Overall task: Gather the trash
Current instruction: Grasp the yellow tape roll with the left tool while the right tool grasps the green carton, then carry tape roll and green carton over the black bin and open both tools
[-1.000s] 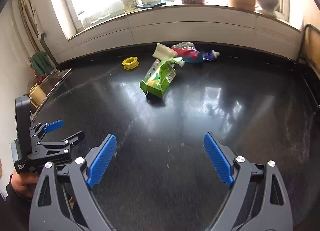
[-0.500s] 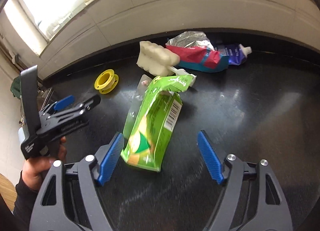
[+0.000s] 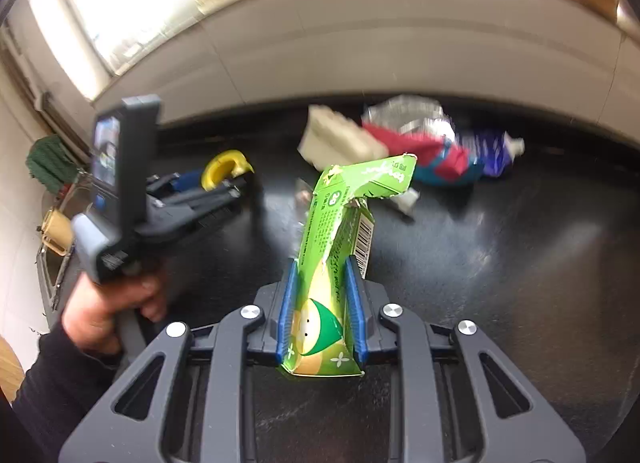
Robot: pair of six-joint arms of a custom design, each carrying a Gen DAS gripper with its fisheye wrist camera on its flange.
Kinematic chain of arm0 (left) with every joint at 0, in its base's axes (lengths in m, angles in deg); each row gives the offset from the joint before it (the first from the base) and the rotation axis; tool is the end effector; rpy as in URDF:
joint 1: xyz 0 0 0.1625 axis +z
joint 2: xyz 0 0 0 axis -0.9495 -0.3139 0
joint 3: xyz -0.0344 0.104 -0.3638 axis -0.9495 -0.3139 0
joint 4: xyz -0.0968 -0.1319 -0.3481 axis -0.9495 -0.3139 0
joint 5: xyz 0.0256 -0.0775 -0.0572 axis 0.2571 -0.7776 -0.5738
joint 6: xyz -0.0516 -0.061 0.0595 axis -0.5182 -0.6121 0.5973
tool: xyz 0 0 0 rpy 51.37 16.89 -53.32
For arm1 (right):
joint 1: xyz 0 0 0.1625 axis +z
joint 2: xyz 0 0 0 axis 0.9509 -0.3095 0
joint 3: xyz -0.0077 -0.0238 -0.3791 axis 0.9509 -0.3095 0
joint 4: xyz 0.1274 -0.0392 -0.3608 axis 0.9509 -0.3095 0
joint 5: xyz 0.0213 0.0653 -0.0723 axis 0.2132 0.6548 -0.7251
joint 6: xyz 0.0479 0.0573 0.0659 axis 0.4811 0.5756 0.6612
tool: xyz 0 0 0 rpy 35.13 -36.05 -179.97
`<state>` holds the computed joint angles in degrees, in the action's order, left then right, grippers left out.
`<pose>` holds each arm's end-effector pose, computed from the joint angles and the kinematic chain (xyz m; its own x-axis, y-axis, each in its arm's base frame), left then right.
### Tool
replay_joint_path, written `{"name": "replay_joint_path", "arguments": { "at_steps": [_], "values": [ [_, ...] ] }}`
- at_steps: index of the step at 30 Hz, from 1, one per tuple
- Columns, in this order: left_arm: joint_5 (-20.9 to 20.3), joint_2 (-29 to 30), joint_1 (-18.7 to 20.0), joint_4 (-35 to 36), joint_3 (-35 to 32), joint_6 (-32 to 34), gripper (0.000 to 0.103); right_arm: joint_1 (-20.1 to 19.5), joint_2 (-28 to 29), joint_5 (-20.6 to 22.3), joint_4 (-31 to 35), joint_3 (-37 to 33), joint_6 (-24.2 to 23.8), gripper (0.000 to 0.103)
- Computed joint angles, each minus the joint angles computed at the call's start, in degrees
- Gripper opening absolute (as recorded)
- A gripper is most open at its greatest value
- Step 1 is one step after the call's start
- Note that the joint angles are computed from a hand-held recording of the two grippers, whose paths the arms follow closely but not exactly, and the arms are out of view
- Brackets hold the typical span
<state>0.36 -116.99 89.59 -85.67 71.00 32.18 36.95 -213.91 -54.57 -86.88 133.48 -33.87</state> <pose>-0.4512 -0.3578 0.0219 -0.5693 0.4525 -0.6864 0.7339 0.6560 -0.1762 0.1486 -0.2128 0.3916 -0.8665 0.1125 0.4864 -0.2253 0.7813 -0.5820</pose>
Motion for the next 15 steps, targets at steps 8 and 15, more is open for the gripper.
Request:
{"name": "replay_joint_path", "arguments": {
  "at_steps": [8, 15],
  "values": [
    [-1.9, -8.4, -6.6, 5.9, 6.2, -6.6, 0.054, 10.7, -3.2, -4.6, 10.9, -2.9, 6.8, 0.024],
    [-7.9, -20.6, -20.0, 21.8, 13.8, -27.4, 0.054, 21.5, -7.2, -8.7, 24.8, -2.0, 18.8, 0.024]
  ]
}}
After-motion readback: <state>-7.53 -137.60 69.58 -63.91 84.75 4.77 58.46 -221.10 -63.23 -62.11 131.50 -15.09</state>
